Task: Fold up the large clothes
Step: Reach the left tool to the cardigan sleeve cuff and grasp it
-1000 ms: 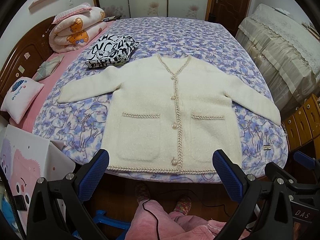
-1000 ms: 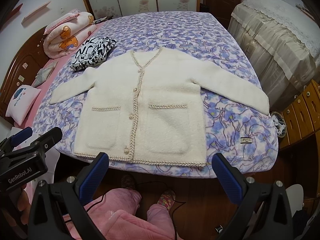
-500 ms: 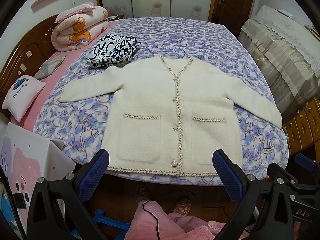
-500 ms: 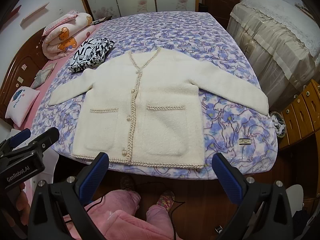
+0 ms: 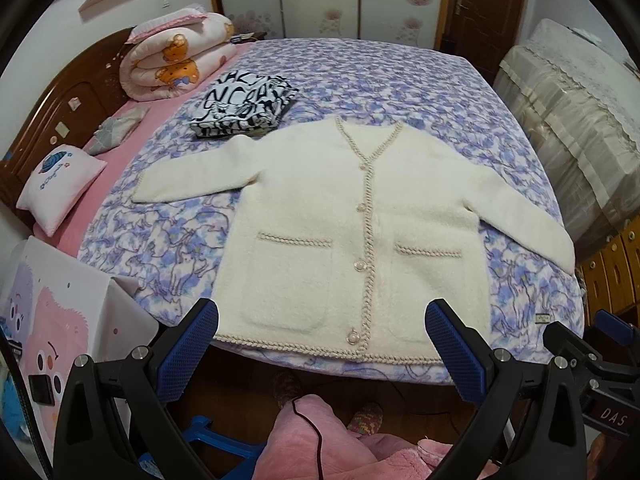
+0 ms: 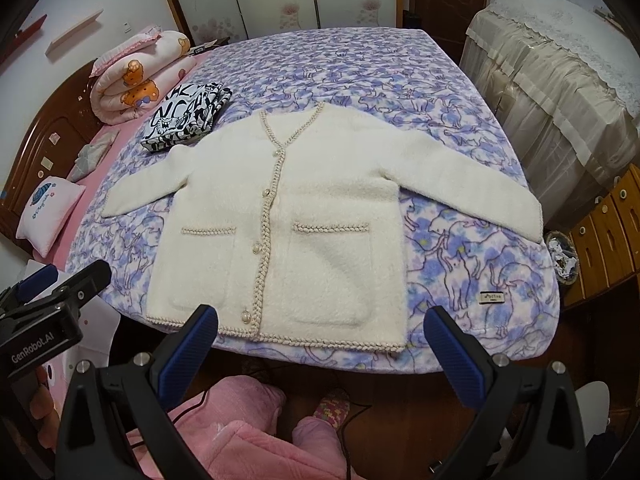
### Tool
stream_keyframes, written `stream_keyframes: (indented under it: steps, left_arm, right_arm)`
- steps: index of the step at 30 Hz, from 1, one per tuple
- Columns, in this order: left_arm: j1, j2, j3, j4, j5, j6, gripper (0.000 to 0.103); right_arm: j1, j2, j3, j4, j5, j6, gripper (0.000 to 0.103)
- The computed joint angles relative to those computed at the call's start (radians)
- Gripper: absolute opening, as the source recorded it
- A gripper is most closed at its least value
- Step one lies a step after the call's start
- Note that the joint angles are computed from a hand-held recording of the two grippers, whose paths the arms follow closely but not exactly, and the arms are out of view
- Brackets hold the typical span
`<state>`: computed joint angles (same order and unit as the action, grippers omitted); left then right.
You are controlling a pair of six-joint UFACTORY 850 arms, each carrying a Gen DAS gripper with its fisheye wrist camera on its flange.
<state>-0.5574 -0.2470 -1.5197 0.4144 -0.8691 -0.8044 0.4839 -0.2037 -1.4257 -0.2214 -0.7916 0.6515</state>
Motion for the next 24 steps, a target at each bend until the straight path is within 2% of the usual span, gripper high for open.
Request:
stream_keyframes:
  steps: [6,11,18,24]
  left_arm:
    - [0.030,-0.015,-0.018,0.020,-0.014,-0.041,0.103]
    - [0.094,-0.033,-0.035,-0.033,0.001,-0.021,0.103]
    - [0.254,-0.083,-0.054,-0.184,0.054,0.092,0.103]
    - [0.415,-0.172,-0.144,-0.304,0.047,0.270,0.103]
  right_arm:
    - [-0.003,-0.057,-0.063,0.027,0.003,-0.008,0.103]
    - [-0.007,-0.127,-0.141,0.057,-0.020,-0.027,0.103]
    - [0.011,-0.294,-0.339,0.039,-0.116,0.051,0.103]
    - [0.037,-0.515,-0.642,0.046,-0.271,0.162,0.102]
